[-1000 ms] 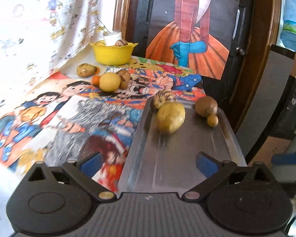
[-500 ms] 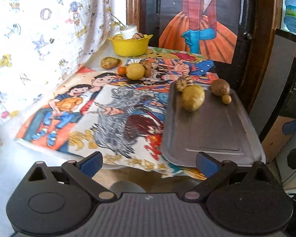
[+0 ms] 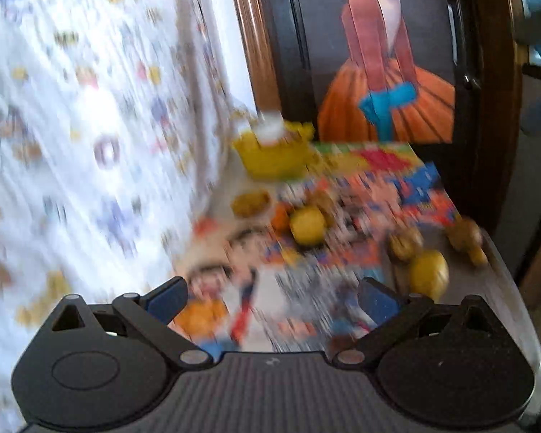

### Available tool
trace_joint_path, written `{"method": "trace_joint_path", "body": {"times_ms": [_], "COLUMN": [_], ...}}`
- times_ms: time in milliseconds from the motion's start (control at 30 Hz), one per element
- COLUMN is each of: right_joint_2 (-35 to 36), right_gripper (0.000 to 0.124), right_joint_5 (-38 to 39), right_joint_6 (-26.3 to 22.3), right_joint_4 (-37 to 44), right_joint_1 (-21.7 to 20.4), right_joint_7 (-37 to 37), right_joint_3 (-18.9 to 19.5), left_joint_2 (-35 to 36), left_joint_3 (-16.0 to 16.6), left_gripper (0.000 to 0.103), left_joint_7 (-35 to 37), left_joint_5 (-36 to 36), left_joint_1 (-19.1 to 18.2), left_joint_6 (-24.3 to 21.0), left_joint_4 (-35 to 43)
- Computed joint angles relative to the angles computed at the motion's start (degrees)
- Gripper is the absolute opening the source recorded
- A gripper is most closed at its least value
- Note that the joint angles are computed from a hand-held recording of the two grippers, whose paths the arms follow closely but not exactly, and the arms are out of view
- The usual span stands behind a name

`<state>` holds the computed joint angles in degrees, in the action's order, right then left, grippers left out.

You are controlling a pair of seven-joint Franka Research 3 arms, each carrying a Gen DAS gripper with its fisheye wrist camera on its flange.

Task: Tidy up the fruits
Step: 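Lift both open tools away from the tray toward the remaining fruits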

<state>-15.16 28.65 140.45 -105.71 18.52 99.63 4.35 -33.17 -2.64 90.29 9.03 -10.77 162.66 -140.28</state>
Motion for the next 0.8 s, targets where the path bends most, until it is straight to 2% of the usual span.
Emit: {"method": "trace_joint_path", "body": {"times_ms": [67,200,400,433,533,600,667,733,800], "right_joint_2": [3.93,10.1,19.53,20.83,24.62,26.87,28.9,30.9,33.1], "right_gripper": [0.103,0.103,0.102,0.102,0.102,0.102,0.102,0.102,0.102], "right_joint_5": [2.31,5.78,1.82,2.04,1.46,-1.57,-5.51,-8.96,-11.14], "right_joint_6": [0.96,4.46,4.72,4.74,5.89,6.35,7.35,8.58,8.91], "right_joint_4": [3.65,7.13,13.21,13.88,15.79,16.78,17.19,17.39,18.35], "right_joint_1": [0.54,-0.37,-3.62,-4.22,-5.7,-6.16,-6.29,-6.4,-6.62], "right_joint_7": [-5.51,-17.17,-27.93,-30.11,-36.73,-41.03,-45.71,-50.91,-55.8], "right_joint_3": [-1.53,-2.63,-1.96,-1.77,-1.11,-1.05,-1.09,-0.99,-0.63], "left_joint_2": [3.15,8.51,16.86,18.42,22.45,25.0,27.56,30.21,33.3], "left_joint_3": [-0.08,2.54,8.76,10.41,17.1,23.51,30.55,33.26,32.86], "left_gripper": [0.103,0.103,0.103,0.103,0.102,0.102,0.102,0.102,0.102], "left_joint_7": [-0.37,1.54,10.82,13.44,22.91,32.02,45.06,56.28,64.52], "left_joint_5": [0.31,-1.99,-7.54,-9.32,-17.73,-26.62,-38.98,-49.63,-57.01], "left_joint_1": [0.73,-1.61,-8.76,-10.88,-19.37,-27.36,-36.07,-39.71,-39.52], "left_joint_6": [2.99,8.27,14.94,15.97,17.8,18.17,17.97,17.26,16.09], "left_joint_4": [1.81,3.83,6.66,7.36,9.61,11.74,14.42,17.15,20.09]}}
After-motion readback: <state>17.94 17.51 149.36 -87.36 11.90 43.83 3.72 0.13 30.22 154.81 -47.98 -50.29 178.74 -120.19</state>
